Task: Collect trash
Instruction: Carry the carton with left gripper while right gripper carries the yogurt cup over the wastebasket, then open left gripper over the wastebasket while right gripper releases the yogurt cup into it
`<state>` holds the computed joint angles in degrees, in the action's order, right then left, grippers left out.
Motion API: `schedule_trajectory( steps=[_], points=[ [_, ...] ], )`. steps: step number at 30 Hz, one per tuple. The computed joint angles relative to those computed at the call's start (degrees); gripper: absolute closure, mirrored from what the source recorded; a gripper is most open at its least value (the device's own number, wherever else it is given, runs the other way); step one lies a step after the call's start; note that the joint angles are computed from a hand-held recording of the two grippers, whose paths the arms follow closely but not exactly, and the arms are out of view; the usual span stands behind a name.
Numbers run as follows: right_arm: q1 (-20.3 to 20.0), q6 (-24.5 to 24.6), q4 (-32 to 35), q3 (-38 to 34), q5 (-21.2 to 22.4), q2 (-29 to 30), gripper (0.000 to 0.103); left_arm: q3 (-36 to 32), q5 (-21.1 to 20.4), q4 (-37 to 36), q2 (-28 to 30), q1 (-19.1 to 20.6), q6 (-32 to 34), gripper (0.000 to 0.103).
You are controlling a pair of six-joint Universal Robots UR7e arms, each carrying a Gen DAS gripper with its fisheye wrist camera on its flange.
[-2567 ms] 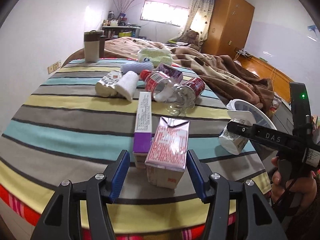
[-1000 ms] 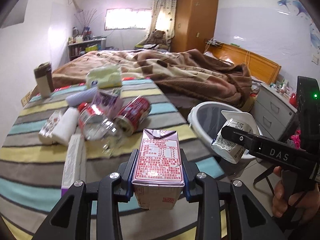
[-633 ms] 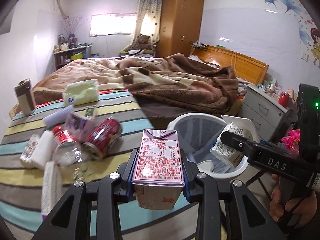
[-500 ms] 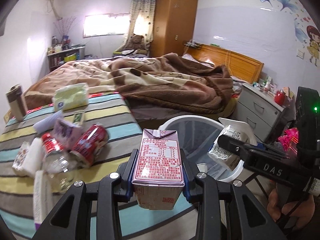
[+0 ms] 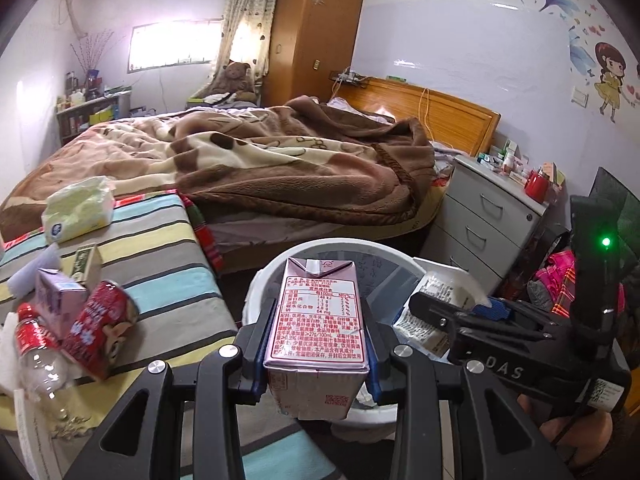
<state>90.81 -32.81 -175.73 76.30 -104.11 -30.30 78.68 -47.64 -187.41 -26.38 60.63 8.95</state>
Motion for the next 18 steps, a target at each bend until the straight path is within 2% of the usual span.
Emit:
schedule_trajectory(
  steps=[7, 11, 13, 15, 18],
  points=[
    [-0.2, 0.1, 2.0, -2.1, -2.9, 0.9, 0.037, -3.4, -2.4, 3.5, 1.7, 0.7, 0.6, 0.066],
    [-0.2, 0.2, 2.6, -2.2, -3.4, 0.9, 0.037, -4.2, -2.2, 4.4, 2.2, 1.0, 0.3, 0.066],
    [-0.2, 0.3, 2.5, -2.5, -4.0, 1.1, 0.037, -4.2, -2.7, 4.4, 2.0, 1.1, 0.0, 0.063],
    [-0.2, 0.6, 2.7, -2.5, -4.3, 1.1, 0.037, -4.0, -2.6, 3.9, 1.9, 1.1, 0.0, 0.054],
    [-0.3, 1.1, 3.7, -2.7, -3.7, 1.1, 0.035, -3.2, -2.8, 3.0, 1.4, 1.2, -0.2, 0.051]
  ],
)
